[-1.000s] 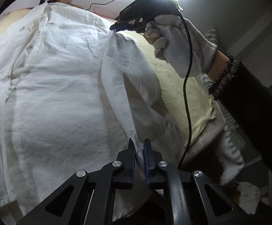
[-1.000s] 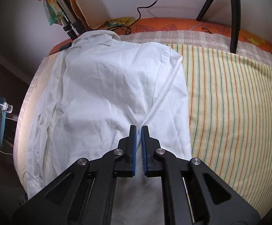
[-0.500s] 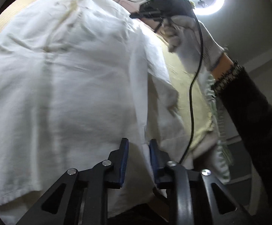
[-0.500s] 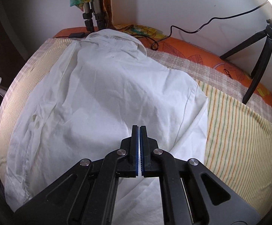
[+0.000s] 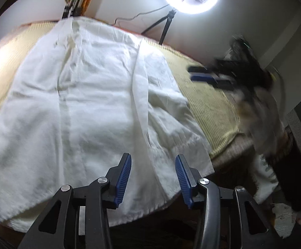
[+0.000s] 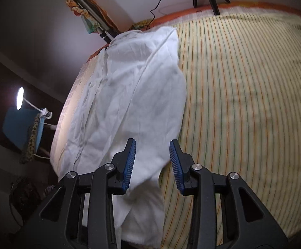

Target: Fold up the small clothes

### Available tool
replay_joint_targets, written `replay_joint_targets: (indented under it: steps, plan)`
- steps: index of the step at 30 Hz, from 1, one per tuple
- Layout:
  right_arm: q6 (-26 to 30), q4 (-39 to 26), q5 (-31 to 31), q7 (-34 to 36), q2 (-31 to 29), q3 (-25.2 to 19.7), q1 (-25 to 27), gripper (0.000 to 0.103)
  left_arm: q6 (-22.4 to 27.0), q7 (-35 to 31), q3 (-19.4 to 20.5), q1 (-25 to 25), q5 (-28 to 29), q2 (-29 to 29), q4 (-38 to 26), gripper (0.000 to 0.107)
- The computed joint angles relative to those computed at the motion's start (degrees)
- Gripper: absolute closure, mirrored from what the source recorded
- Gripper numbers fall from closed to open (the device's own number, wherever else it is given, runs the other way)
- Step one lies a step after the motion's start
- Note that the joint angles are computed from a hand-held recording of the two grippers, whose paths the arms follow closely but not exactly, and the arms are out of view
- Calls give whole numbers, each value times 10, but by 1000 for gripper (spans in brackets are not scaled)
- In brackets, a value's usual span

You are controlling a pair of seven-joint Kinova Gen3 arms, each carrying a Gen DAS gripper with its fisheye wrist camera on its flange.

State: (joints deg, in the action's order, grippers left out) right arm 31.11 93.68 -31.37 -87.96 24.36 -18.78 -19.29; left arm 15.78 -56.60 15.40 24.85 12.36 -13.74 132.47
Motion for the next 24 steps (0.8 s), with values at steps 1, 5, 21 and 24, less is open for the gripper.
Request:
replay_joint_targets:
  steps: [1, 5, 21, 24]
  plan:
    - [-7, 23, -23, 18, -5, -27, 21, 67, 0, 4, 1, 0, 1, 1, 1, 64]
    - [-17, 70, -101, 100, 2, -96, 63, 67, 29, 86, 88, -63, -70, -17, -13, 65]
    - [6, 8, -19, 19, 14, -4, -49, 98, 33, 114, 117, -55, -153, 30, -37, 68]
    - [30, -11, 39, -30, 6, 32, -81, 98, 43, 141, 116, -56, -177, 35, -33, 68]
